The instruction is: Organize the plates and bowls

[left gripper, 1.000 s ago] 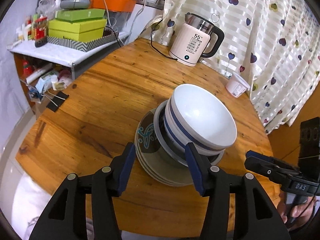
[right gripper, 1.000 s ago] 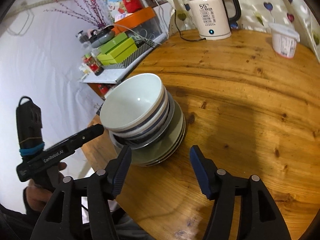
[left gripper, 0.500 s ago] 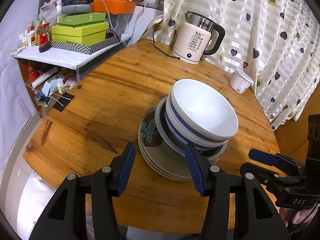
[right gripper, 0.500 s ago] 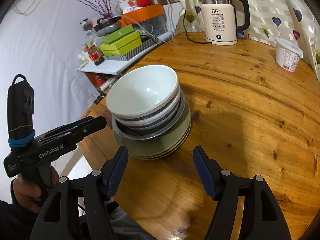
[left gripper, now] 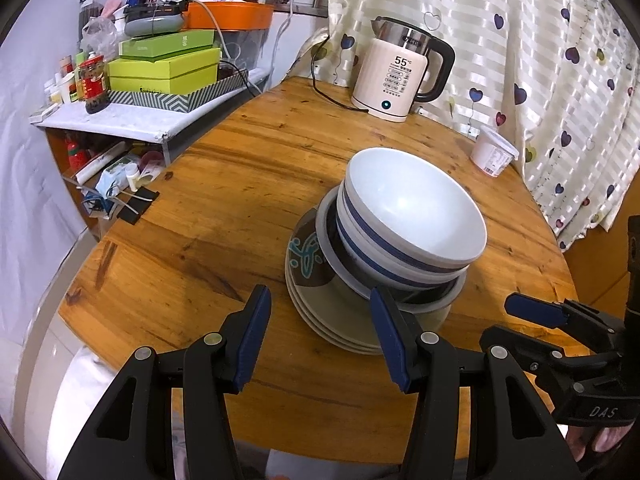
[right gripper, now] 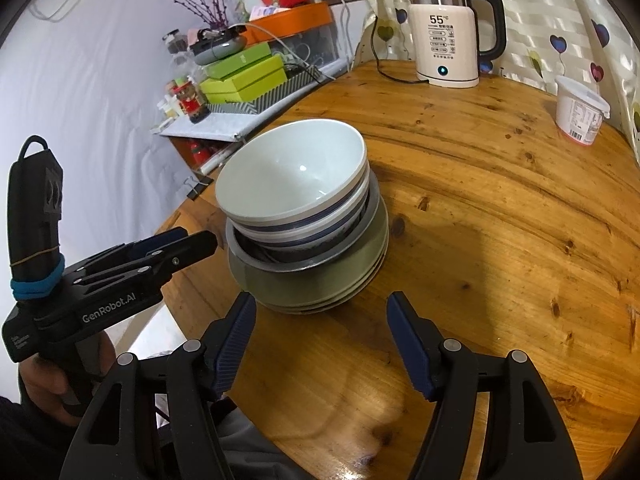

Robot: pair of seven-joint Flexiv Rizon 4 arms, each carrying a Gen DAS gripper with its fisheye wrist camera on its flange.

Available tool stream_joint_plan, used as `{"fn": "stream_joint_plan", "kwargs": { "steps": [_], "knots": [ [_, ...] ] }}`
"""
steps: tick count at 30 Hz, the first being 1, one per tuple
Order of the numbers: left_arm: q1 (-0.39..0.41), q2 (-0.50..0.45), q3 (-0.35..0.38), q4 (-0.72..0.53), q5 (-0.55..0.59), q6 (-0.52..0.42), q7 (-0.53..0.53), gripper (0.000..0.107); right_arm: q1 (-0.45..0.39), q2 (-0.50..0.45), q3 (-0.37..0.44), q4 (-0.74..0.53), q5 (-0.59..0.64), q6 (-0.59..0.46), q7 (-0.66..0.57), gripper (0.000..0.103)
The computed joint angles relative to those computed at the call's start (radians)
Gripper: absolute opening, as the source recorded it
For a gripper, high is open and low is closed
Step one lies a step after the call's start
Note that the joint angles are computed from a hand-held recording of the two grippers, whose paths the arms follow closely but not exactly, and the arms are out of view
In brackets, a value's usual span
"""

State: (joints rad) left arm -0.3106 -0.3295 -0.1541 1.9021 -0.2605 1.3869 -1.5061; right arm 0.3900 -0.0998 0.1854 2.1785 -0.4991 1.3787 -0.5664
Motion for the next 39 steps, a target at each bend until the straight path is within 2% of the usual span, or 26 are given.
{"fn": "stream_joint_plan", "kwargs": {
  "steps": [5,25,39],
  "knots": [
    [-0.028,0.0,0.037,-0.012,0.051,-0.012,-0.041,0.053,0.001,0.0,-0.001,0.0,-0.006,-0.003,0.003,0.069],
    [-0.015,0.001,0.028,-0.013,0.073,-0.029,-0.058,0.053,0.003,-0.006,0.003,-0.003,0.011,-0.007,-0.013,0.071],
    [-0.04,-0.004,0.065,-0.038,0.13,-0.064,-0.112,0.053,0.006,-0.006,0.0,-0.002,0.002,-0.006,-0.006,0.071]
  ]
}}
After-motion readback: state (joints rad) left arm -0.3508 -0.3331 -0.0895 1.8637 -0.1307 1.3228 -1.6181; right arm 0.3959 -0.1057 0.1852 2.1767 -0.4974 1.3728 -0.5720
